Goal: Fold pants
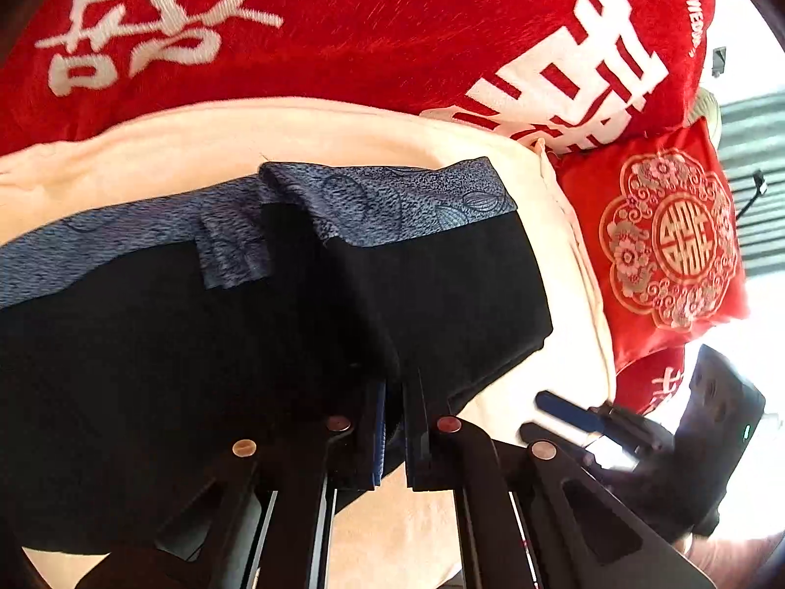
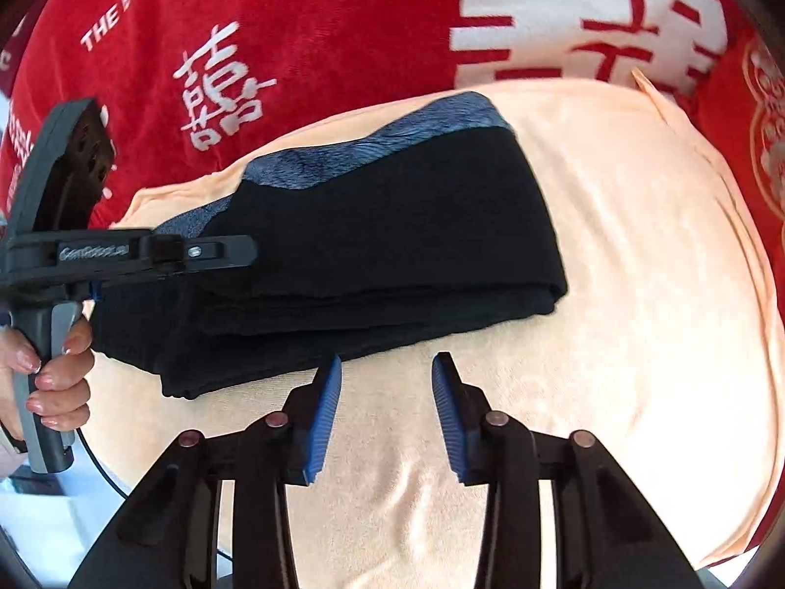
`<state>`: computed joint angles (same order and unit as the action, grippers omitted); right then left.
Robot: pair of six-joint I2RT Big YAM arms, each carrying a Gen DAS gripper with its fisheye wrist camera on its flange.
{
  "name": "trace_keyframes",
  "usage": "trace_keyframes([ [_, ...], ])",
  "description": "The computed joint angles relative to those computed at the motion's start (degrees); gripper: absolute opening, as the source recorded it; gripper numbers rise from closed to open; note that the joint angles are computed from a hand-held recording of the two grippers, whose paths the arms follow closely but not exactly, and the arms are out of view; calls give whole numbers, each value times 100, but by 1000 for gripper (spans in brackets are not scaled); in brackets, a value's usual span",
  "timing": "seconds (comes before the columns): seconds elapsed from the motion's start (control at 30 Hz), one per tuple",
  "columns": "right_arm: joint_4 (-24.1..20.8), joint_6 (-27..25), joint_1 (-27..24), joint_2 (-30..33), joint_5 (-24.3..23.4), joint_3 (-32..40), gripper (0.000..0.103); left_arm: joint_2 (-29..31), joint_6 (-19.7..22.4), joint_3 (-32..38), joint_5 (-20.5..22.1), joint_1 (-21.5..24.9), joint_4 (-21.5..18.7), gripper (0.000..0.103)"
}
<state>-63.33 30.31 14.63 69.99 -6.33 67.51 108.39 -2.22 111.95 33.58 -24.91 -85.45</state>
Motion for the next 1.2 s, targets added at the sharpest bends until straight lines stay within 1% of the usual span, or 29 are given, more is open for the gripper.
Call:
trace_keyframes([
  [0.07, -45, -17, -73, -75, -24, -2, 42, -100, 183, -139, -266, 26, -64, 7],
  [0.13, -56, -47, -129, -120, -68, -12, 42, -156, 136, -346, -401, 50, -76, 7],
  [0.17, -55, -73, -160, -122, -107, -18, 42, -202, 80, -485, -406, 52, -1, 7],
  [0.27, -46, -168, -205, -42, -144, -2, 42, -385, -10, -860, -636, -52, 428, 7],
  [0.33, 34, -254, -277, 62, -190, 72, 42, -491, -155, -1035, -651, -51, 628, 7],
  [0.37, 96, -304, -333, 130, -198, 132, 42, -539, -222, -1092, -648, -41, 699, 7],
  [0.43, 222, -449, -472, 322, -176, 290, 42, -681, -413, -1207, -816, -60, 882, 7],
  [0.57, 497, -663, -785, 950, -138, 793, 42, -779, -659, -1195, -1086, -141, 941, 7],
  [0.6, 507, -672, -810, 1117, -126, 941, 42, -760, -694, -1132, -1224, -169, 863, 17],
  [0.63, 510, -683, -814, 1268, -130, 1072, 42, -752, -743, -1096, -1343, -190, 815, 47],
  [0.67, 520, -703, -795, 1465, -155, 1239, 42, -816, -877, -1146, -1515, -200, 895, 60],
  [0.7, 510, -715, -749, 1606, -173, 1352, 42, -888, -980, -1218, -1603, -197, 1014, 70],
  [0.77, 411, -748, -605, 1835, -239, 1508, 42, -906, -1082, -1219, -1695, -166, 982, 70],
  [0.83, 348, -764, -377, 2044, -316, 1577, 42, -928, -1247, -1246, -1808, -118, 955, 76],
  [0.87, 334, -746, -277, 2097, -329, 1567, 42, -949, -1287, -1269, -1906, -98, 943, 76],
  [0.93, 403, -691, -32, 2135, -148, 1520, 47, -986, -1272, -1303, -2286, -75, 862, 76],
  [0.97, 450, -691, 82, 2125, -38, 1500, 47, -1002, -1261, -1321, -2418, -66, 838, 76],
  [1.07, 472, -725, 330, 2147, -225, 1511, 47, -1051, -1269, -1417, -2800, 35, 713, 76],
  [1.2, 424, -935, 724, 2083, -180, 1458, 47, -1109, -1404, -1561, -2946, 218, 601, 76],
])
